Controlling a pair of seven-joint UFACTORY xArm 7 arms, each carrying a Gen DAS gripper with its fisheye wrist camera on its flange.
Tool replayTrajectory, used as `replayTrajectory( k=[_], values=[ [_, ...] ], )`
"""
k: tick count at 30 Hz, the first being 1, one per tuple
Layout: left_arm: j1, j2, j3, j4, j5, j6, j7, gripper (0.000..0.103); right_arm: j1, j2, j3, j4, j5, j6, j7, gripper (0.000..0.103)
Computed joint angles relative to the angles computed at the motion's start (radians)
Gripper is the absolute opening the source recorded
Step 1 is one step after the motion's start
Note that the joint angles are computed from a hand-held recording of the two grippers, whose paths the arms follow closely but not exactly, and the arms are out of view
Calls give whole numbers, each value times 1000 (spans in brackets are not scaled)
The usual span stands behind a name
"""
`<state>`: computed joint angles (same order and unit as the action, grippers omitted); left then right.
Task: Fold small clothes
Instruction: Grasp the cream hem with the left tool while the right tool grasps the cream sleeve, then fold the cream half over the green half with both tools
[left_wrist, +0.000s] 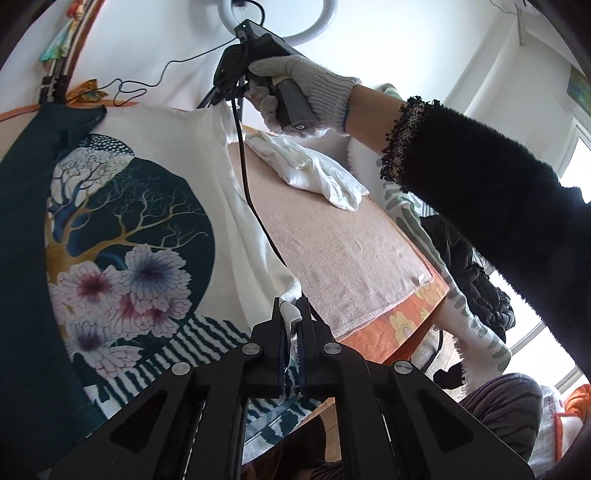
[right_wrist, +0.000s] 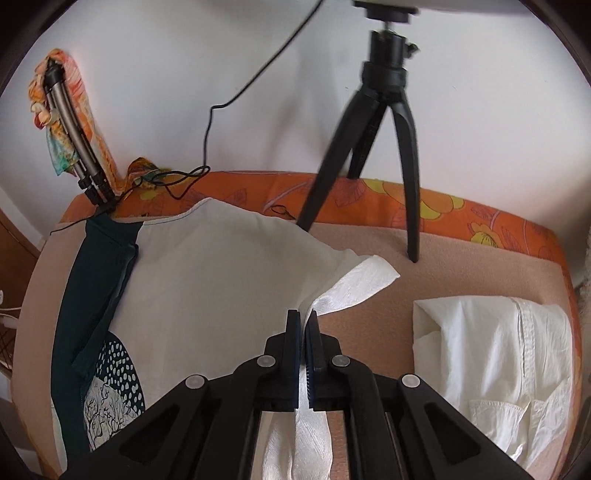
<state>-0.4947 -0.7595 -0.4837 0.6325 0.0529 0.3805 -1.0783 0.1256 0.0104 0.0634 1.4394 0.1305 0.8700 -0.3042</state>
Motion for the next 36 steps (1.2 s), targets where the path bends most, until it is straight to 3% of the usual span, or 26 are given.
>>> replayTrajectory(
  k=[11, 19, 28, 32, 34, 36],
  values=[
    [-19, -195, -11, -114, -38, 101, -116, 4, 159, 9, 101, 16, -289, 10, 140, 0],
    [-26, -314, 4, -169, -43, 192, -144, 4, 273, 80, 130, 48, -447, 8, 246, 0],
    [-20, -375, 12, -198, -49, 234, -152, 3, 357, 165, 119, 98, -507, 14, 305, 0],
    [-23, -385, 11, -197, -50, 256, -145, 3, 366, 181, 118, 101, -481, 7, 298, 0],
    [-23, -383, 5, -182, -48, 277, -138, 4, 351, 181, 127, 116, -391, 30, 244, 11],
    [-20, -377, 1, -160, -49, 307, -134, 11, 325, 132, 133, 75, -286, -18, 191, 45]
  ],
)
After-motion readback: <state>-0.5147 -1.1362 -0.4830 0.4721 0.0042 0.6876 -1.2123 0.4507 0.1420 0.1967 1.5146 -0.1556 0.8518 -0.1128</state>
